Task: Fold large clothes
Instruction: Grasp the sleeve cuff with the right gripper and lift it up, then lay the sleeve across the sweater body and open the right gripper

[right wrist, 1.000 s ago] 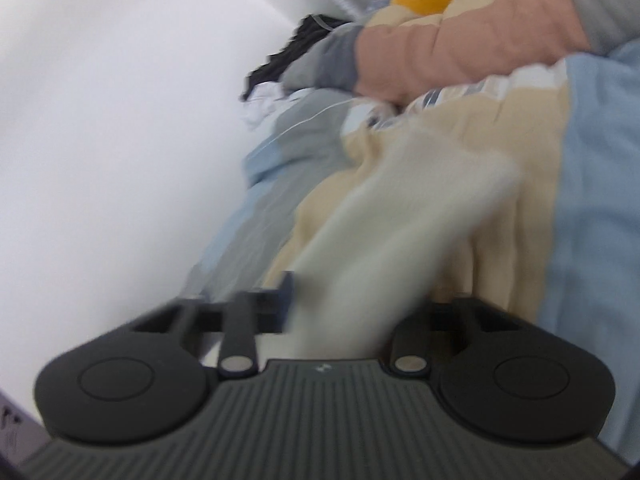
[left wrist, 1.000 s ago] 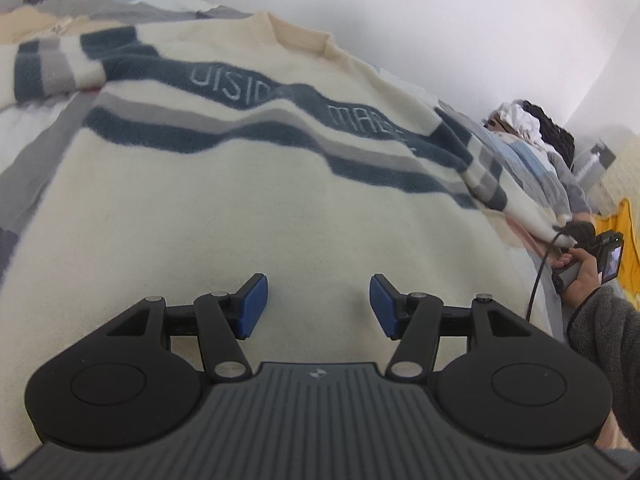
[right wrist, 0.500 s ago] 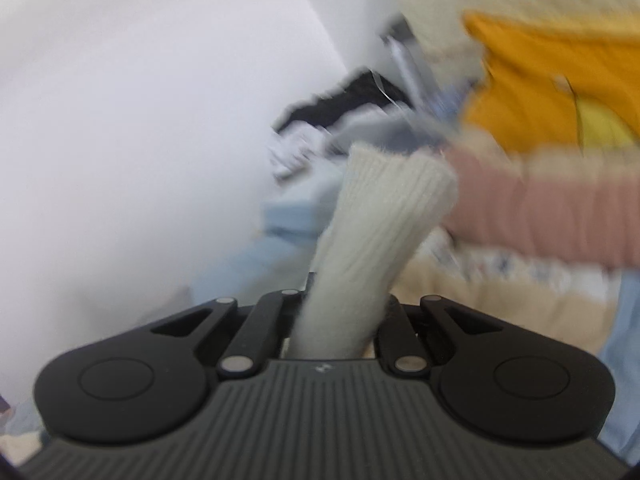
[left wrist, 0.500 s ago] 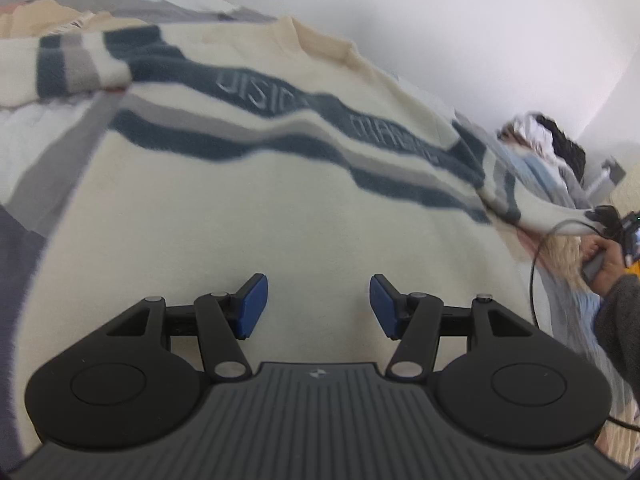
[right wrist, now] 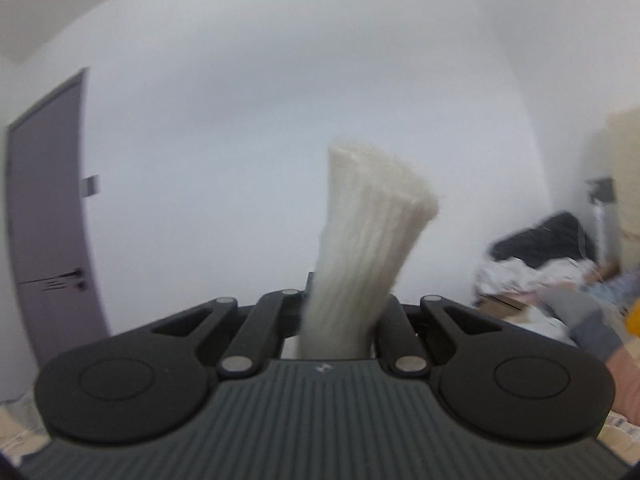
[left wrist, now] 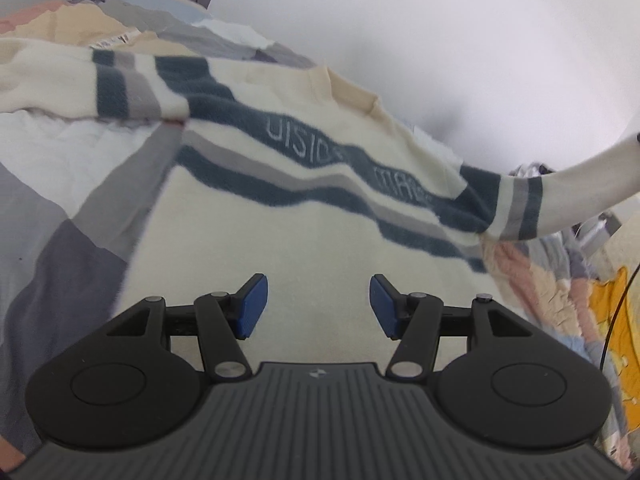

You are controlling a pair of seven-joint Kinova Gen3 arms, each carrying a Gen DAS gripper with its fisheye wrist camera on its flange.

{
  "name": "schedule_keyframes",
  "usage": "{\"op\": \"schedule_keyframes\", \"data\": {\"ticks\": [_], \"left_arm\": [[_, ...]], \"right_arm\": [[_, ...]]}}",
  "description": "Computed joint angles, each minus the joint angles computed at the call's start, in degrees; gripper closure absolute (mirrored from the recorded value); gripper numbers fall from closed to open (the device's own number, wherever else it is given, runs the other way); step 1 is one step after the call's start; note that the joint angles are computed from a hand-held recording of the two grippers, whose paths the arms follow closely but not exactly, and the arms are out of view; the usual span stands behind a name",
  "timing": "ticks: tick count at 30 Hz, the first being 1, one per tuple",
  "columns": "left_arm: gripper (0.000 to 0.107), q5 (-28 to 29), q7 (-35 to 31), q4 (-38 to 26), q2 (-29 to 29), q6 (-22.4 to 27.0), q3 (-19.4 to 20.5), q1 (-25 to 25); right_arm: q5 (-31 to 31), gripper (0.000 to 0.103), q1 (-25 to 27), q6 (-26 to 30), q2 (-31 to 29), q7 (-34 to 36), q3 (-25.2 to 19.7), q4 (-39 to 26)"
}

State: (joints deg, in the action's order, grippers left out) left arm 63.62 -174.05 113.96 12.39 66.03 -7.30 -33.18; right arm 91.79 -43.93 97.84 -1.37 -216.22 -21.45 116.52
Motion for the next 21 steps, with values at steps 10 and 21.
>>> {"op": "schedule_keyframes", "data": {"ticks": [10,21], "left_arm": [[0.045,1.25,-0.64,-0.89,-0.39,7.41,-2.58,-4.87],[0.045,8.14,-5.68,-0.95,-2.22,3.22,-4.15,-6.83]], "right_arm": [[4.81,0.092,-13.98,-0.34,16.81,8.87,-1.52,-14.3],[-2.94,0.092,-22.49,-12.48,35.48,14.64,0.78,-26.93]]}}
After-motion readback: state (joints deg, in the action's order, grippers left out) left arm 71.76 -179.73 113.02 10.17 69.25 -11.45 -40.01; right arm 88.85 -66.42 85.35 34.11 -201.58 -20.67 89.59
